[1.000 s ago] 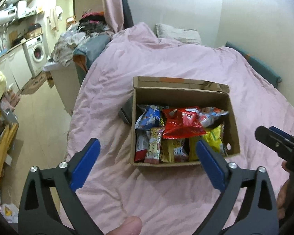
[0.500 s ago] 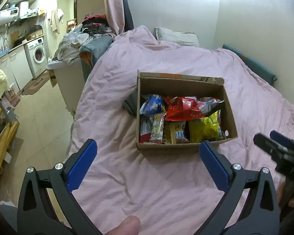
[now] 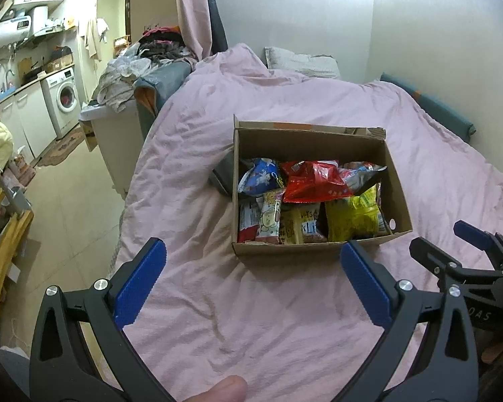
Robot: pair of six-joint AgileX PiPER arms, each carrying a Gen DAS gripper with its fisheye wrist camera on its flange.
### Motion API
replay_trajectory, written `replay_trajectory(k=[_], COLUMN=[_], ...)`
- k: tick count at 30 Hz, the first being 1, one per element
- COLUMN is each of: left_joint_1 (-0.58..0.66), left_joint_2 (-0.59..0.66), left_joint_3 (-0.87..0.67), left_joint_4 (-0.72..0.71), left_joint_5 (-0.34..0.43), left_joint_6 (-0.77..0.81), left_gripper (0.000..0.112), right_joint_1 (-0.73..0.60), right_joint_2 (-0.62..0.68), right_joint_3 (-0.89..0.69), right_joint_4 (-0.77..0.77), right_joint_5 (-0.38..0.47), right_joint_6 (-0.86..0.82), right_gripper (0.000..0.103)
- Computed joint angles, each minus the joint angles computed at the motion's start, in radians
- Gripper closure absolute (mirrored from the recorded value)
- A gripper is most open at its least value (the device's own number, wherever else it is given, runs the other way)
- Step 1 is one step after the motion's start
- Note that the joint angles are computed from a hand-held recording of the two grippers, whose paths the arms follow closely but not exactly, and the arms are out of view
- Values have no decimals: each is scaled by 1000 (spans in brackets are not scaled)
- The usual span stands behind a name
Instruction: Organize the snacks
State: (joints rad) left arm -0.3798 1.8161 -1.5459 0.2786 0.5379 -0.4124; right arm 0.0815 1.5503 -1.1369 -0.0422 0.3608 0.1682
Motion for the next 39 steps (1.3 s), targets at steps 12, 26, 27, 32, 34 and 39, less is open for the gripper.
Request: replay_trajectory(k=[12, 26, 27, 32, 34, 39], left_joint_1=[-6, -8, -8, -6, -5, -5], left_joint_2=[31, 45, 47, 47, 47, 48], left_joint_3=[-43, -62, -64, -64, -65, -68], left_joint_4=[-31, -44, -46, -50, -53, -57], left_joint_5=[54, 69, 72, 71, 73, 75], left_joint_6=[29, 39, 38, 41, 44, 45], left_gripper=[10, 10, 10, 10, 10, 10], right_joint_1=[-26, -32, -32, -33, -34, -35], right_joint_2=[1, 5, 5, 5, 5, 4], right_joint_3=[-4, -6, -5, -6, -6, -4], right_joint_4=[43, 57, 55, 56, 60, 57], right_joint_5=[0, 4, 4, 6, 8, 6], right_joint_6=[-14, -30, -28, -27, -32, -31], right_gripper=[0, 0, 0, 0, 0, 0])
